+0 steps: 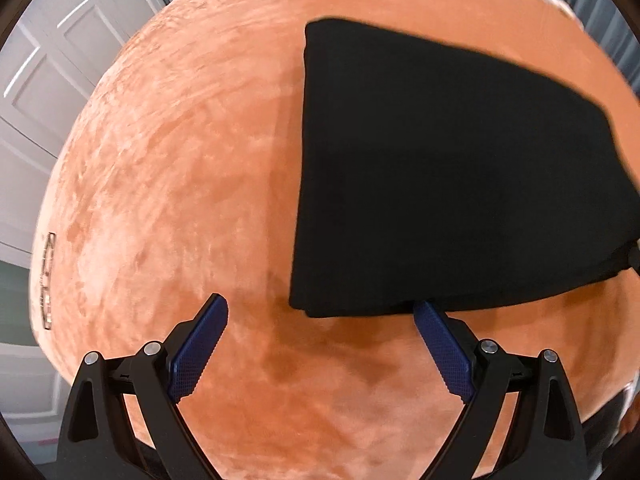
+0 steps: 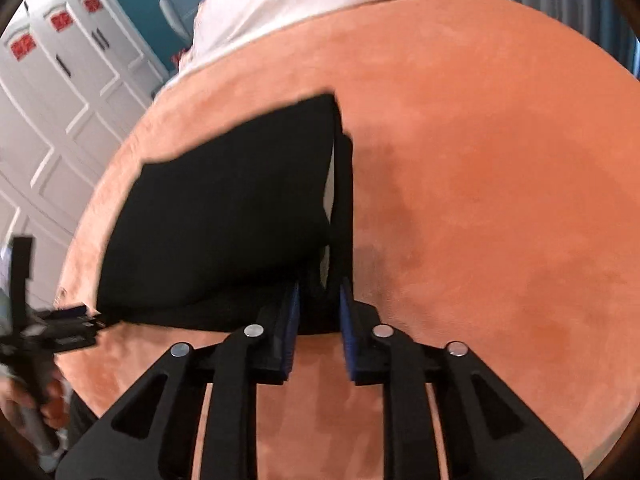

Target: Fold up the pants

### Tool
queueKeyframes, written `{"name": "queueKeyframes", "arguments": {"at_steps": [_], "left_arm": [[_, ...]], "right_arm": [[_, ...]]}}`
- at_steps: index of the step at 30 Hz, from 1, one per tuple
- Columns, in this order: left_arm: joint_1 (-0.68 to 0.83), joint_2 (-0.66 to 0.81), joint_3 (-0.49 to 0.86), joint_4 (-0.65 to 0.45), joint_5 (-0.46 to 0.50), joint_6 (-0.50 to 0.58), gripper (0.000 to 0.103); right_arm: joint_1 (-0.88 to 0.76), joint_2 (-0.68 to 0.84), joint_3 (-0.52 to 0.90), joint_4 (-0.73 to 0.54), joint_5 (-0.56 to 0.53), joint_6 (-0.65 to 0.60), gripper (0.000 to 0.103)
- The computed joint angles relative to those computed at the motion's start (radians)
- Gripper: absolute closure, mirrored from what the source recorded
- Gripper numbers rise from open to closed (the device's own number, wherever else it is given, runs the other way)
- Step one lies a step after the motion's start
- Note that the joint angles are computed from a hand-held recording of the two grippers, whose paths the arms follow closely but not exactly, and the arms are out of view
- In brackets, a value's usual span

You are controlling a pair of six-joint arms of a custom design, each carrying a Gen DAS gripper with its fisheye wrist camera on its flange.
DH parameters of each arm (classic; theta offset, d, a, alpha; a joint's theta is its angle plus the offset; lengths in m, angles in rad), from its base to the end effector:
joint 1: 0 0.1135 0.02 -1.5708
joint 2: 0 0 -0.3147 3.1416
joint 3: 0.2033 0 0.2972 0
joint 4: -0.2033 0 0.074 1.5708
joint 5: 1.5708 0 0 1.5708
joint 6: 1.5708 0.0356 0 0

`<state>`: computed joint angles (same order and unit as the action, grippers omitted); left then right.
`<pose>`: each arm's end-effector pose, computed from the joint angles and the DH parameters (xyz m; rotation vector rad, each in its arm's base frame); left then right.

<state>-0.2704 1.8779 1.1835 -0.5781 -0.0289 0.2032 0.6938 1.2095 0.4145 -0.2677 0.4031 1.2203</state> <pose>0.3948 -0.1084 0.1686 0.6608 2.7645 0.0267 0.1684 0.1219 0.1489 0.7839 2.3955 0.2381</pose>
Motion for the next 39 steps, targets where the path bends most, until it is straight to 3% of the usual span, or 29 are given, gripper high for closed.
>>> {"name": "queueKeyframes", "arguments": {"at_steps": [3,5,7,8,10,11,13,15,18,20,25,26,28,30,34,35,36,39], "left_arm": [[0.012,-0.009,0.025,-0.028,0.042,-0.005,0.011],[0.003,-0.014,0.039,-0.042,0.044,-0.007,0.011],[-0.019,-0.01,0.049,-0.035,0.041,-0.007,0.011],[-0.035,-0.004,0.053,-0.029,0.027,-0.007,0.011],[-0.06,0.002,0.062,-0.032,0.004,-0.011,0.011],[-0.066,-0.001,0.067,-0.039,0.008,-0.012,0.011],[-0.084,-0.019,0.067,-0.039,0.028,-0.017,0.011],[-0.088,-0.025,0.071,-0.035,0.043,-0.011,0.011],[-0.105,0.001,0.09,-0.035,0.051,-0.018,0.011],[-0.125,0.038,0.11,-0.033,0.024,-0.017,0.011],[-0.135,0.091,0.109,0.001,-0.02,-0.007,0.01],[-0.134,0.095,0.105,0.013,-0.011,-0.004,0.01],[-0.14,0.103,0.103,0.033,-0.022,0.007,0.01],[-0.144,0.108,0.103,0.039,-0.035,0.023,0.007],[-0.119,0.104,0.122,0.007,0.007,0.029,0.007],[-0.1,0.091,0.128,-0.012,0.047,0.028,0.007],[-0.078,0.075,0.131,-0.038,0.094,0.026,0.007],[0.034,0.083,0.2,-0.161,0.338,-0.01,0.007]], "right_arm": [[0.072,-0.049,0.072,-0.157,0.122,0.059,0.084],[0.06,-0.055,0.116,-0.13,0.154,-0.02,0.084],[0.02,-0.023,0.128,-0.034,0.102,-0.12,0.084],[-0.025,0.047,0.136,0.038,0.043,-0.183,0.085],[-0.096,0.226,0.167,0.067,-0.039,-0.231,0.087],[-0.15,0.271,0.128,0.141,-0.129,-0.249,0.094],[-0.173,0.211,0.061,0.215,-0.147,-0.145,0.097],[-0.18,0.135,0.097,0.118,-0.131,-0.129,0.09],[-0.237,0.132,0.179,0.117,-0.168,-0.25,0.09],[-0.298,0.203,0.229,0.194,-0.234,-0.323,0.089],[-0.44,0.489,0.418,0.138,-0.338,-0.504,0.081],[-0.468,0.545,0.427,0.14,-0.342,-0.516,0.086],[-0.508,0.539,0.381,0.212,-0.362,-0.506,0.084],[-0.498,0.464,0.344,0.174,-0.285,-0.446,0.083],[-0.402,0.214,0.203,0.108,-0.168,-0.348,0.068],[-0.369,0.154,0.164,0.081,-0.147,-0.304,0.055],[-0.333,0.096,0.136,0.036,-0.123,-0.253,0.042],[-0.223,-0.056,0.026,-0.017,-0.079,-0.062,0.026]]}}
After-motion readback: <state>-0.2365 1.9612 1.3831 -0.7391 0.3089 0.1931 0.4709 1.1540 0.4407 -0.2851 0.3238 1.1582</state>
